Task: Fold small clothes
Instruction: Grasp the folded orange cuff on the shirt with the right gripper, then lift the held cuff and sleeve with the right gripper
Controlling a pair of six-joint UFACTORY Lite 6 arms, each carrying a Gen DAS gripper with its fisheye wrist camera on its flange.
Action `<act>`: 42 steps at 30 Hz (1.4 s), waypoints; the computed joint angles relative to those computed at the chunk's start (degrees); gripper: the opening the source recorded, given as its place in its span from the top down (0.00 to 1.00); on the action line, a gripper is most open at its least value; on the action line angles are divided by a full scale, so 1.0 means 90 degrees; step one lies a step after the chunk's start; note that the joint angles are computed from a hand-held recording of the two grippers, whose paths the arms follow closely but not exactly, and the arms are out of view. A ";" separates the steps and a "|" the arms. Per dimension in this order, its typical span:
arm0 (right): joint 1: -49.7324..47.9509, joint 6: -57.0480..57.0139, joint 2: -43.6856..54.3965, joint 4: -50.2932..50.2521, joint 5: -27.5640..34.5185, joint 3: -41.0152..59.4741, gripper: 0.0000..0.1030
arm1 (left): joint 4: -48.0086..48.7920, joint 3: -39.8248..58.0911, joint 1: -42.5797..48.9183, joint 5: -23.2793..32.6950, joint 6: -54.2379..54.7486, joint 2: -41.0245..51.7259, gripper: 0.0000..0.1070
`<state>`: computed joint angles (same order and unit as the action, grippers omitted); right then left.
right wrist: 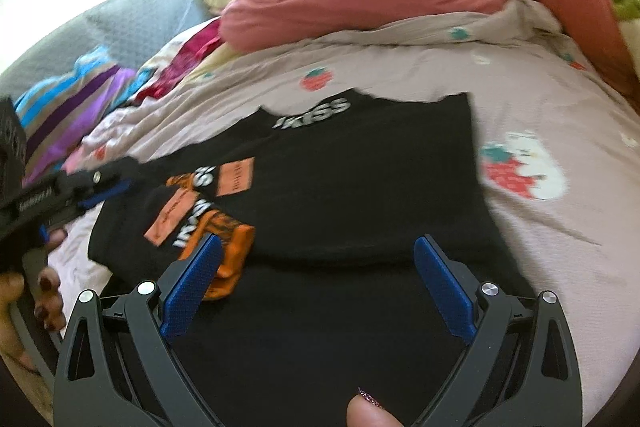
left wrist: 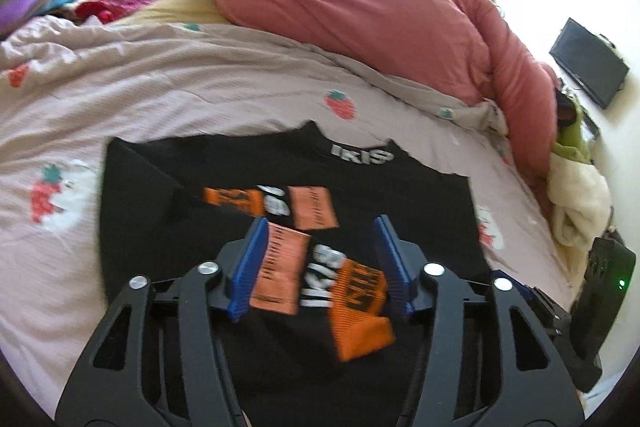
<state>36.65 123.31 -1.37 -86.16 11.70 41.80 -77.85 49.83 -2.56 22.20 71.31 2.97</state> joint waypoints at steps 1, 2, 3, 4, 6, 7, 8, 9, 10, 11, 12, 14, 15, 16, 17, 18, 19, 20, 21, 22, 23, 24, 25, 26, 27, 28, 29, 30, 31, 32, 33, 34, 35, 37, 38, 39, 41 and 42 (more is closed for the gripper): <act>0.0085 -0.0009 0.0282 -0.0003 -0.0023 0.0238 0.07 | 0.0040 0.0002 0.0083 -0.0045 0.0028 -0.0002 0.49; 0.0160 0.0018 0.0476 -0.0052 -0.0043 0.0413 0.07 | 0.0066 0.0003 0.0191 -0.0135 0.0093 -0.0005 0.45; 0.0207 0.0088 0.0682 -0.0172 -0.0085 0.0590 0.08 | 0.0046 -0.0014 0.0255 -0.0202 0.0181 -0.0019 0.40; 0.0259 -0.0085 0.0891 -0.0037 -0.0103 0.0784 0.08 | 0.0041 -0.0025 0.0322 -0.0310 0.0281 -0.0031 0.39; 0.0356 -0.0216 0.1413 -0.0058 -0.0183 0.1272 0.14 | -0.0168 -0.0103 0.0461 -0.0520 0.0649 -0.0081 0.32; 0.0379 -0.0364 0.1576 0.0045 -0.0181 0.1418 0.15 | -0.0314 -0.0129 0.0594 -0.0509 0.0857 -0.0077 0.32; 0.0397 -0.0735 0.1895 0.0356 -0.0219 0.1721 0.16 | -0.0377 -0.0122 0.0688 -0.0450 0.0949 -0.0055 0.31; 0.0394 -0.0841 0.2069 0.0432 -0.0246 0.1875 0.17 | -0.0555 -0.0152 0.0836 -0.0365 0.1158 -0.0041 0.28; 0.0382 -0.1119 0.2283 0.0720 -0.0250 0.2055 0.18 | -0.0718 -0.0194 0.0953 -0.0321 0.1336 -0.0046 0.28; 0.0361 -0.1511 0.2491 0.1126 -0.0279 0.2230 0.21 | -0.0896 -0.0241 0.1070 -0.0261 0.1531 -0.0049 0.27; 0.0328 -0.1637 0.2669 0.1279 -0.0345 0.2341 0.25 | -0.1046 -0.0282 0.1210 -0.0162 0.1699 -0.0038 0.27; 0.0314 -0.1559 0.2902 0.1287 -0.0409 0.2452 0.28 | -0.1232 -0.0345 0.1434 0.0017 0.1907 -0.0008 0.26; 0.0345 -0.1134 0.2941 0.0892 -0.0389 0.2445 0.33 | -0.1306 -0.0377 0.1499 0.0053 0.1991 -0.0006 0.26; 0.0390 -0.0622 0.2952 0.0374 -0.0333 0.2423 0.38 | -0.1412 -0.0426 0.1601 0.0086 0.2101 -0.0005 0.26; 0.0424 -0.0271 0.2944 -0.0023 -0.0333 0.2406 0.47 | -0.1410 -0.0433 0.1651 0.0102 0.2083 0.0005 0.25; 0.0434 -0.0093 0.2947 -0.0242 -0.0379 0.2418 0.56 | -0.1367 -0.0435 0.1772 0.0177 0.2003 0.0030 0.25; 0.0454 0.0139 0.2958 -0.0510 -0.0419 0.2438 0.62 | -0.1372 -0.0440 0.1868 0.0255 0.1981 0.0050 0.25; 0.0466 0.0177 0.2988 -0.0561 -0.0425 0.2479 0.66 | -0.1358 -0.0449 0.1992 0.0352 0.1947 0.0045 0.25; 0.0517 -0.0052 0.3023 -0.0345 -0.0329 0.2535 0.72 | -0.1389 -0.0474 0.2069 0.0392 0.1971 0.0008 0.24; 0.0564 -0.0119 0.3051 -0.0347 -0.0302 0.2583 0.77 | -0.1427 -0.0497 0.2117 0.0399 0.2010 -0.0028 0.24; 0.0574 0.0063 0.3052 -0.0565 -0.0340 0.2607 0.83 | -0.1500 -0.0521 0.2181 0.0388 0.2094 -0.0073 0.23; 0.0591 0.0369 0.3030 -0.0884 -0.0367 0.2603 0.85 | -0.1514 -0.0524 0.2222 0.0391 0.2118 -0.0087 0.23; 0.0634 0.0474 0.3013 -0.1019 -0.0348 0.2612 0.86 | -0.1530 -0.0522 0.2281 0.0416 0.2120 -0.0096 0.23; 0.0713 0.0430 0.2986 -0.1058 -0.0260 0.2636 0.86 | -0.1500 -0.0478 0.2356 0.0509 0.2040 -0.0048 0.23; 0.0777 0.0482 0.2946 -0.1182 -0.0187 0.2650 0.87 | -0.1456 -0.0438 0.2429 0.0626 0.1972 0.0013 0.23; 0.0844 0.0641 0.2871 -0.1428 -0.0122 0.2640 0.87 | -0.1395 -0.0383 0.2504 0.0759 0.1877 0.0096 0.23; 0.0892 0.0782 0.2783 -0.1638 -0.0078 0.2631 0.87 | -0.1336 -0.0334 0.2578 0.0877 0.1782 0.0189 0.23; 0.0917 0.1000 0.2693 -0.1924 -0.0059 0.2620 0.87 | -0.1304 -0.0316 0.2636 0.0920 0.1770 0.0233 0.23; 0.0938 0.1290 0.2564 -0.2298 -0.0048 0.2584 0.87 | -0.1302 -0.0313 0.2665 0.0904 0.1780 0.0255 0.23; 0.0943 0.1335 0.2397 -0.2508 -0.0080 0.2588 0.87 | -0.1310 -0.0313 0.2676 0.0861 0.1794 0.0262 0.23; 0.0942 0.1164 0.2331 -0.2452 -0.0083 0.2642 0.87 | -0.1320 -0.0310 0.2695 0.0843 0.1798 0.0266 0.23; 0.0946 0.0725 0.2237 -0.2136 -0.0053 0.2693 0.87 | -0.1336 -0.0305 0.2731 0.0866 0.1797 0.0270 0.23; 0.0924 0.0201 0.2118 -0.1781 -0.0011 0.2758 0.87 | -0.1360 -0.0315 0.2756 0.0884 0.1818 0.0266 0.23; 0.0819 -0.0369 0.1859 -0.1473 0.0030 0.2801 0.87 | -0.1404 -0.0344 0.2815 0.0899 0.1867 0.0230 0.23; 0.0716 -0.0645 0.1716 -0.1307 0.0029 0.2819 0.87 | -0.1430 -0.0359 0.2827 0.0884 0.1882 0.0209 0.23; 0.0633 -0.0921 0.1613 -0.1095 0.0052 0.2829 0.87 | -0.1437 -0.0349 0.2836 0.0896 0.1885 0.0222 0.23; 0.0443 -0.1492 0.1423 -0.0694 0.0217 0.2852 0.87 | -0.1464 -0.0366 0.2884 0.0978 0.1899 0.0207 0.22; 0.0356 -0.1585 0.1316 -0.0659 0.0289 0.2801 0.87 | -0.1470 -0.0371 0.2887 0.0975 0.1903 0.0196 0.22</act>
<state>39.85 109.04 10.47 -92.09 14.29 67.00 -91.07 46.49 23.42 30.97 88.44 4.73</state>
